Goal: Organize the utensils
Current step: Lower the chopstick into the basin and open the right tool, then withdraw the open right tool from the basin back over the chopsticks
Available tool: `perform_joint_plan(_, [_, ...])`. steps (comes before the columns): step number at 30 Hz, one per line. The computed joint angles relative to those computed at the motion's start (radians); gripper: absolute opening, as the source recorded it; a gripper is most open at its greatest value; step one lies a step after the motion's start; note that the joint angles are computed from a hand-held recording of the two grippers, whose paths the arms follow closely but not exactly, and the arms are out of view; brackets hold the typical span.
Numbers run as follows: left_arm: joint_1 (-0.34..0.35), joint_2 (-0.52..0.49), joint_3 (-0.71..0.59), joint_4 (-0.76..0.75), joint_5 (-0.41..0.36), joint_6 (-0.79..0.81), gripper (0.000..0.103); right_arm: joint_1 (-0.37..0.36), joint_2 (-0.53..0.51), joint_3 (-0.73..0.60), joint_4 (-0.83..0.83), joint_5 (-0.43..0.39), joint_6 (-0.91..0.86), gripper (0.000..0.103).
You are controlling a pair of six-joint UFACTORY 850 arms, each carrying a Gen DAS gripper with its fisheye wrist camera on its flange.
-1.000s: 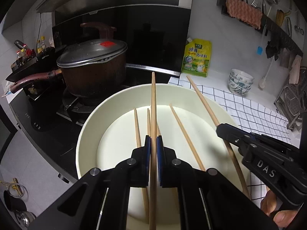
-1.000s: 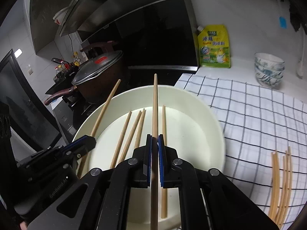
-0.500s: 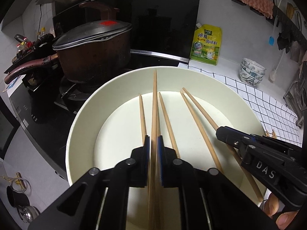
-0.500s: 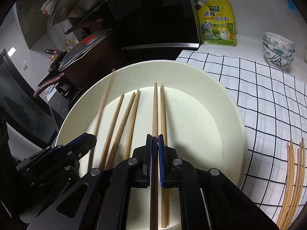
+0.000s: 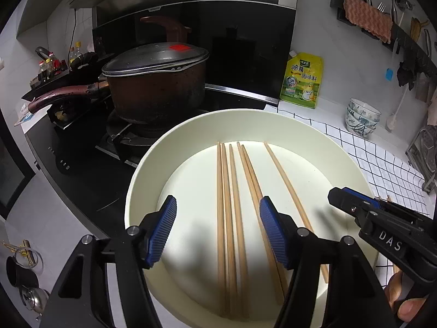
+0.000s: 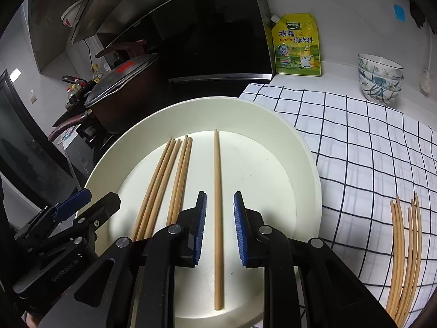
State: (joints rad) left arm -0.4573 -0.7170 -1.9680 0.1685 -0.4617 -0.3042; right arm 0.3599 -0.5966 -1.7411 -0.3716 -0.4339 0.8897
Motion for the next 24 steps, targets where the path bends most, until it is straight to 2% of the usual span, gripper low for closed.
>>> perform_joint_plan(10, [-0.015, 0.047, 0.057, 0.027, 0.033, -0.022, 0.071, 0.009, 0.073, 0.087, -0.118, 0.029, 0.131, 0.024])
perform_joint_plan(24, [-0.061, 0.111, 0.132, 0.022, 0.069, -0.029, 0.085, 0.018, 0.23, 0.272, -0.397, 0.057, 0.412, 0.038])
